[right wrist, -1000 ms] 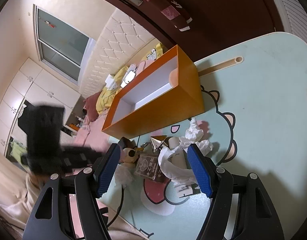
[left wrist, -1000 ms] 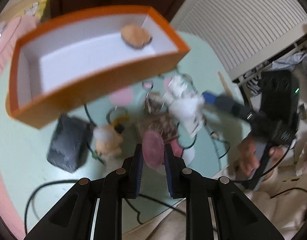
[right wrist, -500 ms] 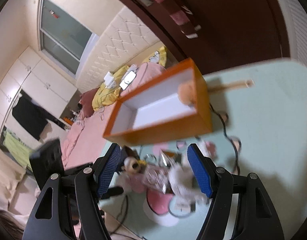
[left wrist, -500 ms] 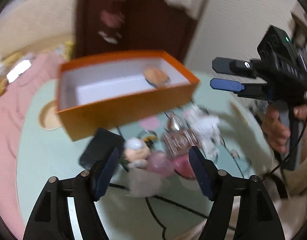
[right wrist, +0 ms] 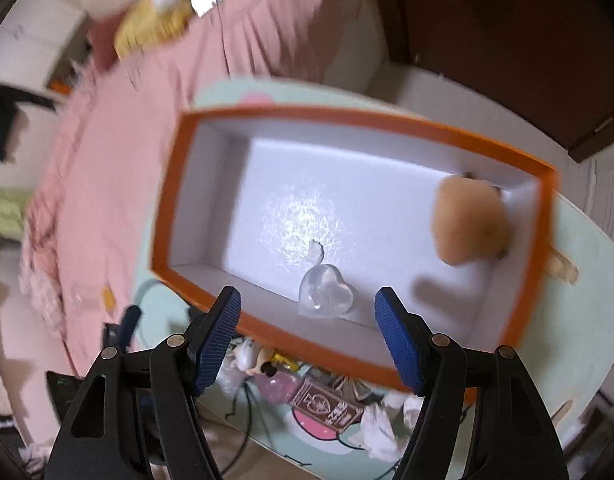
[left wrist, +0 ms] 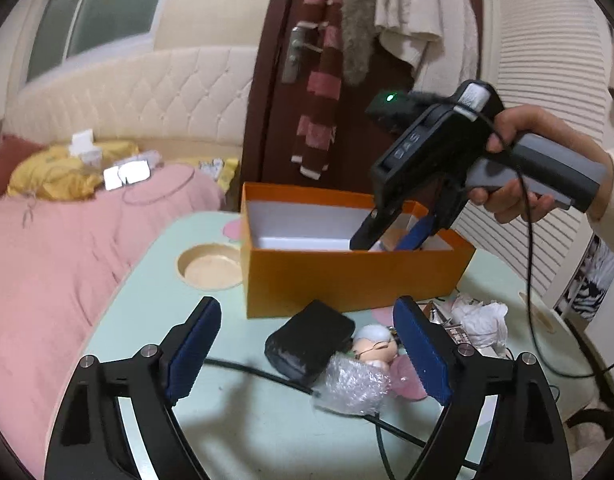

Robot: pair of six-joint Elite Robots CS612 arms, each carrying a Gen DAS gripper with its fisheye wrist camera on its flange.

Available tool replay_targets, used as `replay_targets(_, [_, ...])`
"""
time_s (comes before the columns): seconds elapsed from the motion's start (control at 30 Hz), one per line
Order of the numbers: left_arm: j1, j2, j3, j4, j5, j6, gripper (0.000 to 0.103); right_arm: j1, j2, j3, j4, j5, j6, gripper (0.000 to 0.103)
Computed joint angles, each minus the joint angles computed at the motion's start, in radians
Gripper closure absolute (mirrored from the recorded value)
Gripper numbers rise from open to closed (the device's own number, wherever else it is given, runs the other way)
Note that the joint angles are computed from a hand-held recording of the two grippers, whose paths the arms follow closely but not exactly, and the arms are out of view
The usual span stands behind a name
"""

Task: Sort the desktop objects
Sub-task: 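Lift the pink item out and set it on the table with the left gripper, then grasp the clear heart-shaped item in the box with the right gripper, place it on the table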

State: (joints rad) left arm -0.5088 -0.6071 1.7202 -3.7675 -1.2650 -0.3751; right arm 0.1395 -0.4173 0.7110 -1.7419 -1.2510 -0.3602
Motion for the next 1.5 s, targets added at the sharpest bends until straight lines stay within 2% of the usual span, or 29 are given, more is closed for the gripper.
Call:
replay_targets(0.17, [0.019, 0.003, -0.001, 0.006, -0.055, -0.083, 0.016, 0.034, 0.144, -0.269, 0.274, -0.135, -0.01, 0.035])
replay_targets(0.23, [0.021, 0.01, -0.011, 0.008, -0.068, -0.104, 0.015, 0.044, 0.173, -0.323, 0.316, -0.196, -0.018, 0.063])
replay_targets(0.3, [0.023, 0.011, -0.014, 0.013, -0.078, -0.114, 0.016, 0.052, 0.17, -0.317, 0.293, -0.25, -0.029, 0.064])
replay_targets(0.4, [0.024, 0.012, -0.015, 0.017, -0.084, -0.12, 0.016, 0.052, 0.17, -0.322, 0.295, -0.257, -0.037, 0.064])
replay_targets(0.5, [0.023, 0.013, -0.015, 0.018, -0.083, -0.121, 0.015, 0.045, 0.155, -0.295, 0.263, -0.23, -0.037, 0.064])
replay_targets(0.6, [0.021, 0.014, -0.016, 0.023, -0.08, -0.126, 0.015, 0.028, 0.114, -0.232, 0.207, -0.169, -0.033, 0.064])
replay_targets(0.7, [0.022, 0.013, -0.018, 0.041, -0.081, -0.138, 0.015, 0.009, 0.035, -0.109, 0.099, -0.105, -0.042, 0.064])
replay_targets(0.83, [0.025, 0.013, -0.019, 0.056, -0.082, -0.16, 0.015, -0.029, -0.126, 0.157, -0.143, 0.028, -0.078, 0.064])
replay_targets(1.0, [0.024, 0.007, -0.013, 0.061, -0.075, -0.167, 0.015, -0.057, -0.264, 0.459, -0.367, 0.129, -0.136, 0.064])
replay_targets(1.1, [0.021, 0.001, -0.009, 0.062, -0.058, -0.157, 0.015, -0.067, -0.297, 0.608, -0.501, 0.148, -0.12, 0.064])
replay_targets(1.23, [0.032, -0.022, -0.008, 0.085, -0.089, -0.174, 0.015, -0.067, -0.313, 0.739, -0.675, 0.146, -0.078, 0.064])
replay_targets(1.37, [0.04, -0.055, -0.039, 0.208, -0.128, -0.118, 0.015, -0.074, -0.317, 0.813, -0.816, 0.165, -0.023, 0.063])
replay_targets(1.5, [0.043, -0.077, -0.099, 0.356, -0.181, -0.035, 0.015, -0.086, -0.314, 0.877, -1.037, 0.209, 0.048, 0.061])
